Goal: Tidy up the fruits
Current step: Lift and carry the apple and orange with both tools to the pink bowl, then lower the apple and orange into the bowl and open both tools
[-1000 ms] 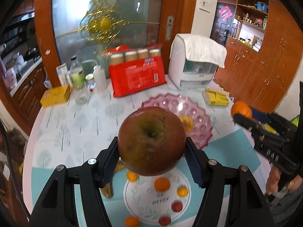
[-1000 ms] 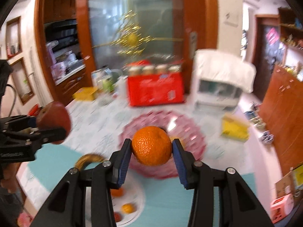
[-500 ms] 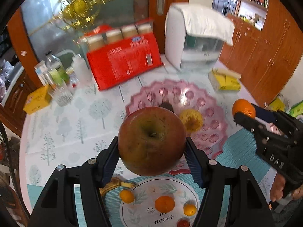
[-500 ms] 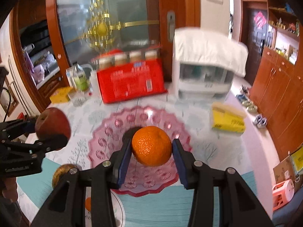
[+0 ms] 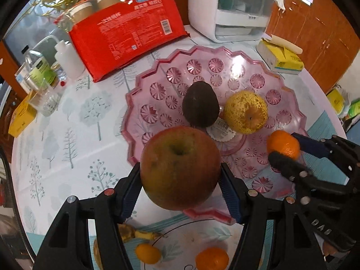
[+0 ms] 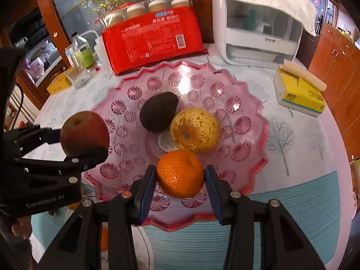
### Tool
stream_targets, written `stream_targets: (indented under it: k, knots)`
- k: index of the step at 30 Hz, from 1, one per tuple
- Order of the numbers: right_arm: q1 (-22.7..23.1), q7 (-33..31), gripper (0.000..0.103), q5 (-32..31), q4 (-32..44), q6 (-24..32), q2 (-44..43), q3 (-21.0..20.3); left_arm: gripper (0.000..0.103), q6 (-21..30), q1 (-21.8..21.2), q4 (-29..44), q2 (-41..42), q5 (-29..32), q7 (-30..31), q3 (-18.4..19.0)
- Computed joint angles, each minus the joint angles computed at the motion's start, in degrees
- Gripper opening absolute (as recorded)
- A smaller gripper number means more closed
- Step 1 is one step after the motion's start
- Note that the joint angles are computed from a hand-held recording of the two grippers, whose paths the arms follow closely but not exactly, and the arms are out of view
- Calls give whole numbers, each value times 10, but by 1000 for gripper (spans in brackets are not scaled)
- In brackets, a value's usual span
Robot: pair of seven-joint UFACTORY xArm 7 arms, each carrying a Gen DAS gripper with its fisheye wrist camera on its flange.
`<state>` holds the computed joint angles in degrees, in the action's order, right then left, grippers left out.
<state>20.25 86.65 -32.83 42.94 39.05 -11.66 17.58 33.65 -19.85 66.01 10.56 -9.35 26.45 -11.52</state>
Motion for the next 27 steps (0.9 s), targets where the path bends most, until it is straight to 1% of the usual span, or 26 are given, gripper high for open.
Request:
stream_targets:
  k: [7,8,10,12,14,21,27]
  knots:
    - [4,-5,45,11,6,-10,27,-11,65,-2,0,2,12,-2,14,-3]
    - [5,-6,45,15,2,-18,27,-14,67,-6,0,2,12,-2,15,-2]
    - [5,-4,46,23,-7,-33,24,-17,74,-20,4,-3,11,-15,28,-6]
    - [2,8,47,19,-15,-47,18,-17,82,-36,2,-10,4,-14,26,-5]
    - [-1,15,48,16,-16,-45,12,-13,84,-43,3,-12,2,-14,26,-4]
    - [-2,24,50,7,-9,-27,-5,3,84,-48,8,-21,-13,-14,10,2]
    - [3,41,50,8,-6,-16,-22,15,85,-40,17,-61,-72,-43,23,8]
